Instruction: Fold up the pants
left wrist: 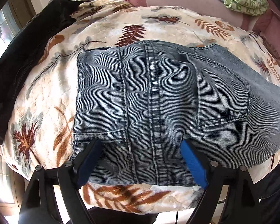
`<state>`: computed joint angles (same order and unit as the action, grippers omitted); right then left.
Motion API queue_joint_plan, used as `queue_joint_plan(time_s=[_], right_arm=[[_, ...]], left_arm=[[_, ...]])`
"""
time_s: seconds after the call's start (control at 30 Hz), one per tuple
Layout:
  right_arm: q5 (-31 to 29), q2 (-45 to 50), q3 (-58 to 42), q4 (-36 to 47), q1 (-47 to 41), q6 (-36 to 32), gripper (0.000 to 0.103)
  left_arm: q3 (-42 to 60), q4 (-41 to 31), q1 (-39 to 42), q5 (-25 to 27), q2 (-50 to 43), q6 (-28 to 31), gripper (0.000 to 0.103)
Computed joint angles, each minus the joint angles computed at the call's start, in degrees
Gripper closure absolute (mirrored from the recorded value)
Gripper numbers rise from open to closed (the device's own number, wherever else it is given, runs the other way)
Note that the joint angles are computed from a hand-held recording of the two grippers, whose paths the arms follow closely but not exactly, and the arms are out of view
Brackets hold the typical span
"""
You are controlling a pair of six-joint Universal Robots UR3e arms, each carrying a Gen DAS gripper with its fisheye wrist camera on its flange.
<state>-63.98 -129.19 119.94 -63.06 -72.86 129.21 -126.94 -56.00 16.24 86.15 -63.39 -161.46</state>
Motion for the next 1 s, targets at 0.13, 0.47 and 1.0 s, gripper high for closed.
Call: queue_joint_plan(time_s=[0.13,0.47,1.0], right_arm=[[3.03,-2.19,-6.33,2.8,2.78,0.28,0.033],[6.21,32.75,-30.62,-38.16,58.16,36.9,0.033],[-17.84,82.28,-81.79,-36.65,86.68,43.66,0.099]], left_arm=[[3.6,-2.85,1.18,-0.81,2.02,-2.15,0.015],[1.56,18.57,-6.99,-1.96,-11.78,-13.22,0.015],[-6.88,27.72,-4.32,-4.28,-8.57,-8.91,0.012]])
